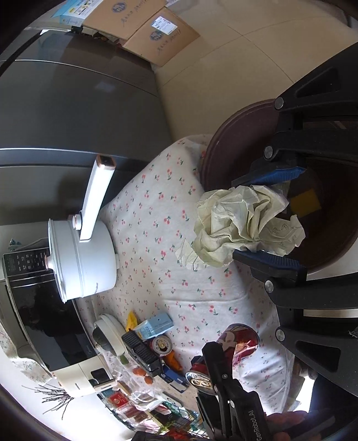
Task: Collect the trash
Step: 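Carry can and tissue over the brown bin and open both tools to drop them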
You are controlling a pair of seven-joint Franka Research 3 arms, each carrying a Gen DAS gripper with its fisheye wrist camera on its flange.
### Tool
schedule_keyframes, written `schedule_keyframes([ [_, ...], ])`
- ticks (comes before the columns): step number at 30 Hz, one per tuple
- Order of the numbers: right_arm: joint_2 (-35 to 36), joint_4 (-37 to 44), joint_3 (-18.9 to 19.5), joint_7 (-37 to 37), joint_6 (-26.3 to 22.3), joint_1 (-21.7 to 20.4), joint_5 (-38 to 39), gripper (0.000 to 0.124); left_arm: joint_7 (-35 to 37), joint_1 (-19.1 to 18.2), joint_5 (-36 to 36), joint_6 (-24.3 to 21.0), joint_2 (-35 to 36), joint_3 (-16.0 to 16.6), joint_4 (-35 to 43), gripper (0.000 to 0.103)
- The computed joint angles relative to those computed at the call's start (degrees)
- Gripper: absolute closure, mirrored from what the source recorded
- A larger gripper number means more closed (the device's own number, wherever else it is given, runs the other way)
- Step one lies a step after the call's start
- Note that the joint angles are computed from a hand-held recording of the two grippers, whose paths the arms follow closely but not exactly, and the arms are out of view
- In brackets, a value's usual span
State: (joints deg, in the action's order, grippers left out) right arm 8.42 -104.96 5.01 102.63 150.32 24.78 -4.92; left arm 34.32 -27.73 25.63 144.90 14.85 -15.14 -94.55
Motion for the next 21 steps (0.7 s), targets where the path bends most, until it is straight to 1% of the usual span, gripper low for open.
schedule_keyframes([
  [4, -1.7, -2.9, -0.7, 0.5, -0.6, -0.9, -0.7, 0.079, 3.6, -1.0, -1.1, 1.2, 4.5, -0.9, 4.3, 0.044],
  [6, -2.5, -4.1, -0.8, 0.8, -0.9, -1.7, -0.3, 0.079, 5.0, -1.6, -1.8, 2.3, 6.2, -1.0, 6.0, 0.044],
  [11, -3.4, -5.6, -0.9, 1.2, -1.7, -3.1, -0.1, 0.078, 8.5, -3.1, -2.6, 2.9, 9.5, -0.6, 9.5, 0.044],
  [12, -3.5, -5.7, -0.8, 1.2, -2.0, -3.3, 0.1, 0.078, 8.9, -3.4, -2.7, 2.3, 9.8, -0.4, 10.1, 0.042],
  [13, -3.6, -5.8, -0.8, 1.1, -2.2, -3.5, 0.2, 0.078, 9.4, -3.7, -2.9, 1.1, 10.2, -0.2, 10.8, 0.028],
  [14, -3.7, -5.9, -0.8, 1.2, -2.4, -3.7, 0.2, 0.078, 8.7, -4.5, -2.2, -1.0, 10.5, 0.5, 12.0, 0.017],
  [15, -3.7, -5.9, -0.8, 1.2, -2.5, -3.8, 0.2, 0.078, 7.2, -5.6, -0.9, -3.4, 10.6, 1.6, 12.9, 0.000],
  [16, -3.8, -6.0, -0.7, 1.2, -2.6, -4.0, 0.2, 0.078, 5.6, -6.5, 0.9, -5.0, 10.3, 2.6, 13.1, 0.000],
  [18, -3.9, -5.9, -0.6, 1.0, -2.7, -4.1, 0.3, 0.078, 4.0, -7.2, 3.1, -8.1, 9.8, 3.3, 13.4, 0.000],
  [19, -3.9, -5.9, -0.6, 1.0, -2.7, -4.1, 0.3, 0.078, 3.3, -7.3, 3.9, -9.1, 9.4, 3.4, 13.2, 0.000],
  [21, -3.7, -5.7, -0.5, 1.0, -2.7, -4.1, 0.2, 0.077, 2.2, -6.5, 4.4, -9.4, 8.1, 3.2, 11.5, 0.000],
])
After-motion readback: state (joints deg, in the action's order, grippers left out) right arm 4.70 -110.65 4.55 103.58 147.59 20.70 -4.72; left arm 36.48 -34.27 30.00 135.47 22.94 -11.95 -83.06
